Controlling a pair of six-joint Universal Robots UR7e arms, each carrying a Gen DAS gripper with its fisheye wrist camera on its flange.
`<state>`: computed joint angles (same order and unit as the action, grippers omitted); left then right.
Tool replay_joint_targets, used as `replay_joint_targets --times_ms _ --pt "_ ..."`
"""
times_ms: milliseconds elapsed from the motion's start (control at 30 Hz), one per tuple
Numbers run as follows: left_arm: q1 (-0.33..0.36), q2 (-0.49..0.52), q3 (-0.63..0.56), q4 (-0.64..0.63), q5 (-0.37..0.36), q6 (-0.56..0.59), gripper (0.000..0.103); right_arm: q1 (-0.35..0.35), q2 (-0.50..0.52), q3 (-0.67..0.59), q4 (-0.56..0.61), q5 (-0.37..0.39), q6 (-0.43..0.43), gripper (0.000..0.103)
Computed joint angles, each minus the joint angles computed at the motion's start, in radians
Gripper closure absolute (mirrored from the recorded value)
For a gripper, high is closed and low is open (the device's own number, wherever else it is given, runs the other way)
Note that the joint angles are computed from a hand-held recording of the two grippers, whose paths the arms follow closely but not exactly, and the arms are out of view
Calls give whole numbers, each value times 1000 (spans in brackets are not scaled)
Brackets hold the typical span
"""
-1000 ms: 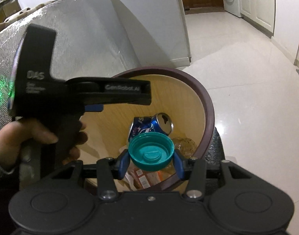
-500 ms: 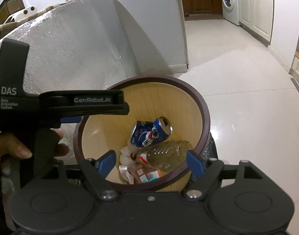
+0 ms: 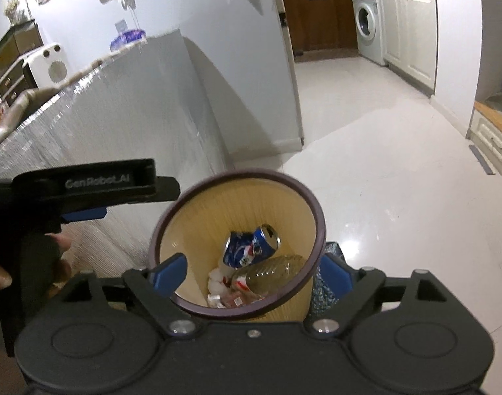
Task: Collect trash
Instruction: 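Lift both tools up away from the wastebasket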
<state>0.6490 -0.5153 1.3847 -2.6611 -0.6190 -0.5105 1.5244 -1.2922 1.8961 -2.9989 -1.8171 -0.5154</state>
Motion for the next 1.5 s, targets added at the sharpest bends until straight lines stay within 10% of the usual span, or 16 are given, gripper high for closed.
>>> replay_joint_targets --times_ms 1500 --pt "-243 -436 215 782 75 -571 0 318 -227 10 229 -367 153 2"
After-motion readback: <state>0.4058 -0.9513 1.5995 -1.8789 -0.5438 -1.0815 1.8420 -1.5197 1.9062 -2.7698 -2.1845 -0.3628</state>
